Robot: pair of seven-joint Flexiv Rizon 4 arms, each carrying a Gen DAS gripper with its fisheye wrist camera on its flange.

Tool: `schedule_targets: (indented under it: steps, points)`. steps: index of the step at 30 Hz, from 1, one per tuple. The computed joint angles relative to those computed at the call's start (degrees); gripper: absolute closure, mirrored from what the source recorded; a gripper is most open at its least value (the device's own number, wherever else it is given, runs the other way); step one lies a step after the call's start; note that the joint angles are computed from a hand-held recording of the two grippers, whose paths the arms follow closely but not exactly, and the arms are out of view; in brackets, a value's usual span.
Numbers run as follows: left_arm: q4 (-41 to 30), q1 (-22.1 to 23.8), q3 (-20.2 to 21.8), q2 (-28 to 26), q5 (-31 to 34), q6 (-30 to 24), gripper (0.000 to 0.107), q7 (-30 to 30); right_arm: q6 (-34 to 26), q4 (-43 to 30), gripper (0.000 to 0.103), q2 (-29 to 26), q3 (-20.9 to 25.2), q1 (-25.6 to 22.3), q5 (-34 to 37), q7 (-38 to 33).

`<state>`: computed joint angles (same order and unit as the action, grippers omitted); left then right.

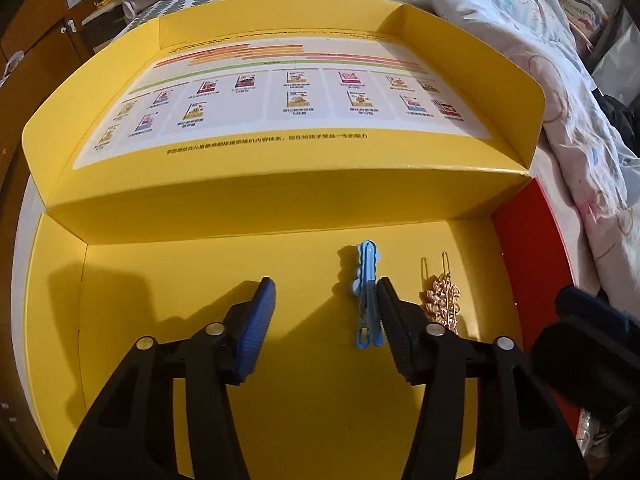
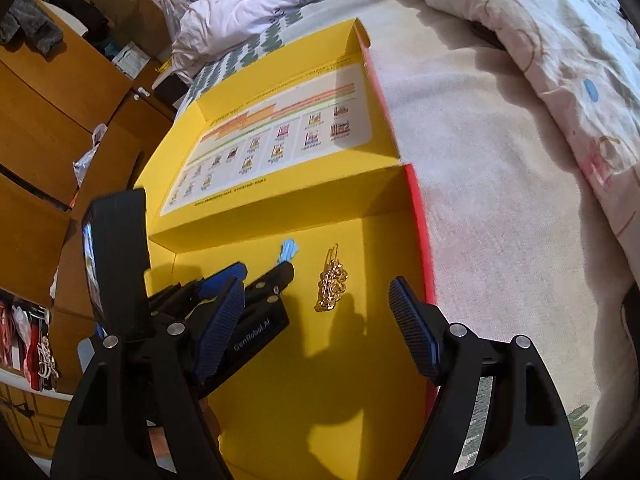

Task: Organize jewelry
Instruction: 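Close the left tool on the blue hair clip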

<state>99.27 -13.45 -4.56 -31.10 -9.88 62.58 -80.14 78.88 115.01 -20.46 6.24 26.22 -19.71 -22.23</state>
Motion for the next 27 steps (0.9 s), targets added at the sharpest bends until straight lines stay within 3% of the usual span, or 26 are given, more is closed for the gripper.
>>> schedule_targets:
  steps: [4, 8, 12, 15, 17, 18, 20, 22, 24, 27]
  points:
    - [0.1, 0.4, -0.5, -0.4, -0.4, 0.9, 0.062, 0.8, 0.2, -0.3, 0.027, -0.6, -0.3, 0.3, 0.0, 0.4]
    - [1.8, 3.3, -4.6, -0.1, -5.8, 1.5, 0.068, 5.0, 1.8, 0.4, 0.028, -0.2, -1.1, 0.6, 0.0, 1.8]
    - [1.2, 2.8, -4.2, -0.4, -6.6, 0.8, 0.068, 5.9, 2.1, 1.2, 0.028, 0.5, -2.1, 1.1, -1.3, 3.0]
    - [-0.2, 0.3, -1.2, -0.9, -3.6, 0.6, 0.068, 3.7, 2.1, 1.3, 0.028, 0.6, -1.8, 0.8, -1.4, 3.1]
    - [-1.3, -1.7, 1.0, -1.1, -0.5, 0.0, 0.074, 1.3, 1.6, 1.2, 0.028, 0.7, -1.8, 0.9, -1.7, 3.4]
    - [-2.1, -2.9, 2.5, -1.3, 1.4, -0.4, 0.083, -0.4, 1.3, 1.1, 0.028, 0.7, -1.5, 0.7, -1.6, 3.2]
    - [-1.9, -2.4, 2.2, -1.2, 2.0, -0.3, 0.090, -1.1, 0.8, 0.9, 0.028, 0.6, -1.4, 0.7, -1.7, 3.4]
    - [-1.4, -0.7, 0.6, -1.1, 0.7, -0.3, 0.090, 0.0, 0.7, 0.8, 0.030, 0.4, -1.5, 0.9, -2.1, 3.7]
    - [-2.2, -1.5, 2.2, -1.3, 2.5, -0.7, 0.090, -1.4, -0.7, 0.0, 0.031, 0.0, -0.6, 0.4, -1.6, 2.6]
    - [-1.7, 0.0, 1.4, -0.9, 1.7, -1.2, 0.090, -0.8, -4.1, -1.8, 0.033, -1.0, 0.7, 0.0, -1.0, 0.6]
